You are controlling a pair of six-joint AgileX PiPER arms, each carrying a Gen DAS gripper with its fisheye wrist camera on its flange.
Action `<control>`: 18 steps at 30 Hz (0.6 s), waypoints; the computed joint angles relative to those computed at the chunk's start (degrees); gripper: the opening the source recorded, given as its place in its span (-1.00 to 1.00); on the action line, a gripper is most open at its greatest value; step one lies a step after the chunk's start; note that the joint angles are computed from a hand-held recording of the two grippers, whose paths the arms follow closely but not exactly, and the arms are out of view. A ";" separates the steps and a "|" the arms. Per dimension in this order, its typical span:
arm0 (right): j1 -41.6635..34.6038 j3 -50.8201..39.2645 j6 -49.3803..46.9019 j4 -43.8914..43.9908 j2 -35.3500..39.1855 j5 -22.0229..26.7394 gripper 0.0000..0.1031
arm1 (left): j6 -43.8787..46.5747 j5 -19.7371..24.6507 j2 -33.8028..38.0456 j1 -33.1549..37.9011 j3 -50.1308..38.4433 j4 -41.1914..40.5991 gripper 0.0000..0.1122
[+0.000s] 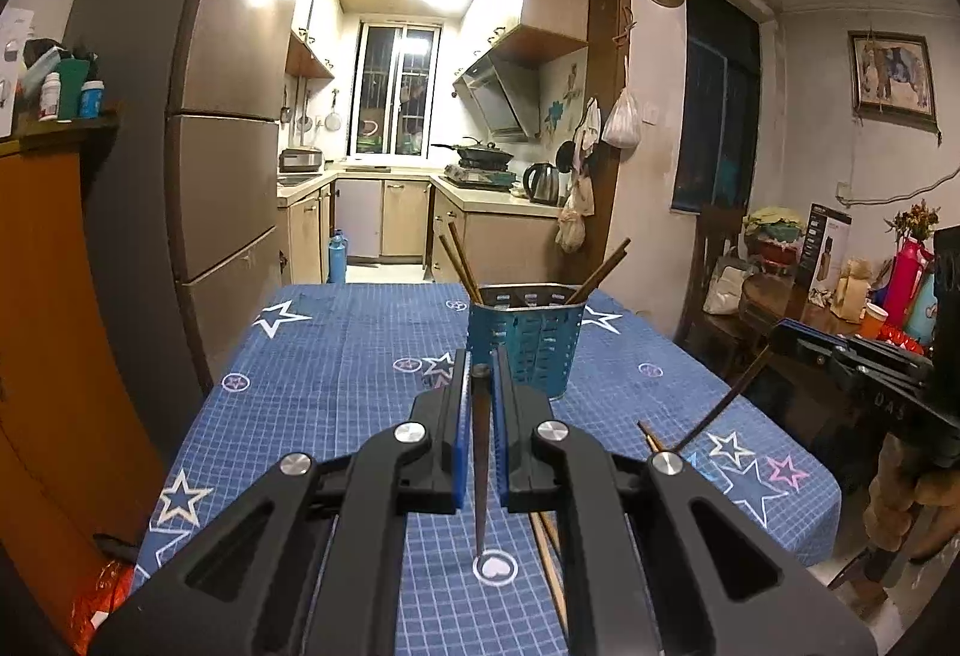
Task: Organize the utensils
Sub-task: 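Lift the held chopsticks with both tools and carry them over the teal holder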
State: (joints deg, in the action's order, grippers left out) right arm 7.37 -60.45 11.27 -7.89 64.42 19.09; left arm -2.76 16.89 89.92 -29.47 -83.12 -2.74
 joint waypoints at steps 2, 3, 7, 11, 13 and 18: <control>-0.22 -2.31 -2.76 2.43 1.01 1.74 -0.86 | 3.51 2.40 1.41 0.58 -3.20 -4.24 -0.91; -0.25 -3.41 -3.45 2.95 1.48 2.49 -0.86 | 3.95 3.88 2.35 0.67 -5.29 -5.01 -0.91; -0.65 -7.65 -6.52 5.14 2.78 5.41 -0.86 | 5.31 5.69 4.23 0.40 -9.33 -6.14 -0.91; -1.26 -10.28 -9.54 7.69 3.57 7.59 -0.86 | 3.93 6.28 5.70 -0.59 -12.38 -3.87 -0.91; -2.01 -11.63 -11.70 9.73 4.03 9.13 -0.86 | 3.74 6.83 6.71 -0.78 -14.45 -3.34 -0.91; -4.51 -17.93 -16.59 14.08 5.85 14.40 -0.86 | 1.99 10.08 10.87 -2.30 -24.19 0.33 -0.91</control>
State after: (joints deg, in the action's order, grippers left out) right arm 2.86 -78.38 -5.32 6.19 70.27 33.49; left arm -0.78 26.98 100.79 -31.78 -107.31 -2.41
